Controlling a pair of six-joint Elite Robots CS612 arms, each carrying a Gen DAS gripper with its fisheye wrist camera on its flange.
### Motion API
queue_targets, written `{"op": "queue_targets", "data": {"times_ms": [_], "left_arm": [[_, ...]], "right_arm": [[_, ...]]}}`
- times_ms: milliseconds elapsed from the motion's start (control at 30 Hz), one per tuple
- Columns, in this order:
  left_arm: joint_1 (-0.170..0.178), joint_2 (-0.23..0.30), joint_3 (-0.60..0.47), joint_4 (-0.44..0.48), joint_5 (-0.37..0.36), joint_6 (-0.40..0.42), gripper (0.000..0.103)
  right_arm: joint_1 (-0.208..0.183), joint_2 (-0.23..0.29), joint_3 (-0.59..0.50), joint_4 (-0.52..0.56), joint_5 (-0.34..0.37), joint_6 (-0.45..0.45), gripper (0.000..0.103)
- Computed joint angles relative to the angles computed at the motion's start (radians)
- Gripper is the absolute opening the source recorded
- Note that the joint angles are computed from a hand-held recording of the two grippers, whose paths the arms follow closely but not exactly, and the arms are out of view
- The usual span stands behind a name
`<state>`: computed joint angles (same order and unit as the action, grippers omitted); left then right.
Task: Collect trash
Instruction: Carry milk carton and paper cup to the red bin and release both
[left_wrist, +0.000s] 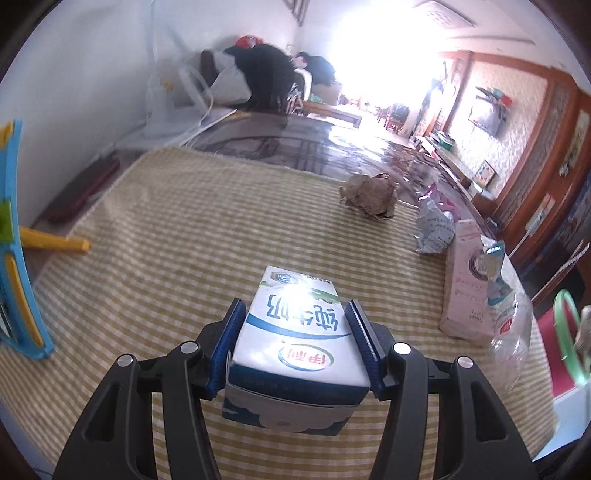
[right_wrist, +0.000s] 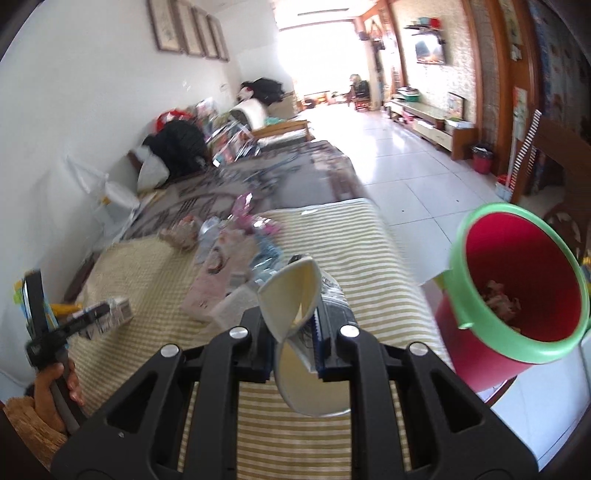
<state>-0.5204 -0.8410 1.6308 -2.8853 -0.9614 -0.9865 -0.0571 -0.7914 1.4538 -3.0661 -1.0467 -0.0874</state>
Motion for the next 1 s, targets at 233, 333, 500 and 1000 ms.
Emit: {"op": "queue_targets", "data": {"times_ms": [233, 333, 500, 1000], "left_arm": [[-0.035, 0.001, -0.028, 0.003, 0.062, 0.054, 0.053], [-0.057, 0.010, -0.064, -0.058, 0.051, 0.129, 0.053], [-0.085, 0.061, -0.187, -0.163, -0.036, 0.341, 0.053], [-0.103, 0.426, -0.892, 0.087, -0.647, 0.526, 0.053]], "right_arm": [[-0.048, 0.035, -0.075, -0.071, -0.160, 0.135, 0.016], [-0.065, 0.061, -0.118, -0.041, -0.215, 0.208, 0.016], [-0.080, 0.083, -0.135, 0.003, -0.244, 0.306, 0.056], [-0.070, 0.089, -0.060, -0.371, -0.777, 0.564, 0.098]]}}
